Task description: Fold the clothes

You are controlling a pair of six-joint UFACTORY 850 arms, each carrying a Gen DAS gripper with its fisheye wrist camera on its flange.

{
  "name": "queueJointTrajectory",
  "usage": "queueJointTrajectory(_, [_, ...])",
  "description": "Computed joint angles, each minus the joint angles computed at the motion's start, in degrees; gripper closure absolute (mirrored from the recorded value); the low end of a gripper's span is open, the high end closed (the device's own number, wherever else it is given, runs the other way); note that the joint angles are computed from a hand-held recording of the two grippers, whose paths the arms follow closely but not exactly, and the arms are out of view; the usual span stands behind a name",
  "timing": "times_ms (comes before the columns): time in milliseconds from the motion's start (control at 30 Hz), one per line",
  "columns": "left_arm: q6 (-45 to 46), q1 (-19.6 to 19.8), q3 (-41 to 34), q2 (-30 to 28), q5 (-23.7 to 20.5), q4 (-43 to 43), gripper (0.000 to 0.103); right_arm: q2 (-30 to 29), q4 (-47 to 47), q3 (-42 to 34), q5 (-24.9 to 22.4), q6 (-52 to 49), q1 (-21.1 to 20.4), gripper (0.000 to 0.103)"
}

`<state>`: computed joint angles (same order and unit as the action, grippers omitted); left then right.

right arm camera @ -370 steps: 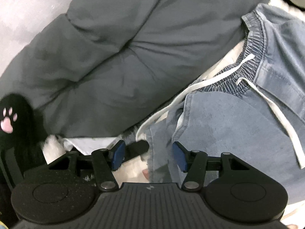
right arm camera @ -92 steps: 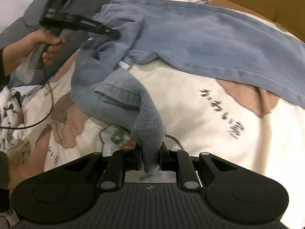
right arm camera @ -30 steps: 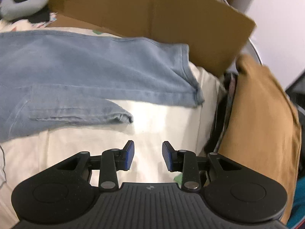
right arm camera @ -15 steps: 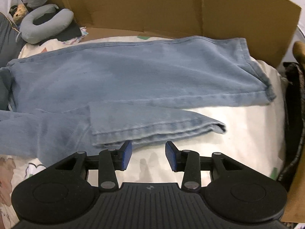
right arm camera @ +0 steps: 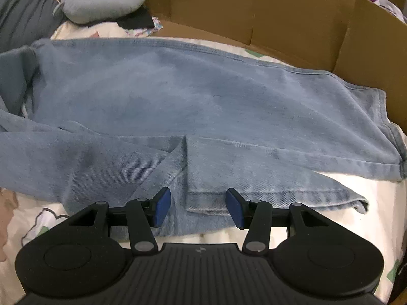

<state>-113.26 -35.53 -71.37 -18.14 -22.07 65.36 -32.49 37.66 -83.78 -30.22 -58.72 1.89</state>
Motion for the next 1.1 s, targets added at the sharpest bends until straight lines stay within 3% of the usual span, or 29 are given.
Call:
queueJointTrajectory(67, [-0.04,0.05,0.10,0.07,0.18,0.01,0.093,-0.14,-1.69,0.24,1.66,0.30,0.61,0.050])
queueJointTrajectory(133, [-0.21,0.06,0.24,0.15,0.25,0.12,0.093,0.08,-3.46,0.79,3.52,0.14,1.01,0.060])
queueJointTrajectory(233, [0.05,0.03,0.11,-0.03,0.14,-0.09,0.093,-0.34,-4.34,0.11,2.62,0.63,0.63,0.068])
queueJointTrajectory(300, [-0.14,0.08,0.17,0.04,0.15,-0.12,0.093,-0.37,-4.13,-0.07,1.81,-0.54,0.35,0.085])
queueJointTrajectory(367, [-0.24,0.17,0.22,0.09,0.19,-0.21,0.093,-0.12,-4.36,0.06,1.39,-1.46,-0.01,0.091])
queueJointTrajectory(1100, [2.55,-0.29,-2.35,-1.49,-4.75,-3.19,0.093,0.18,-26.10,-0.72,6.34,16.38,-8.30,0.095])
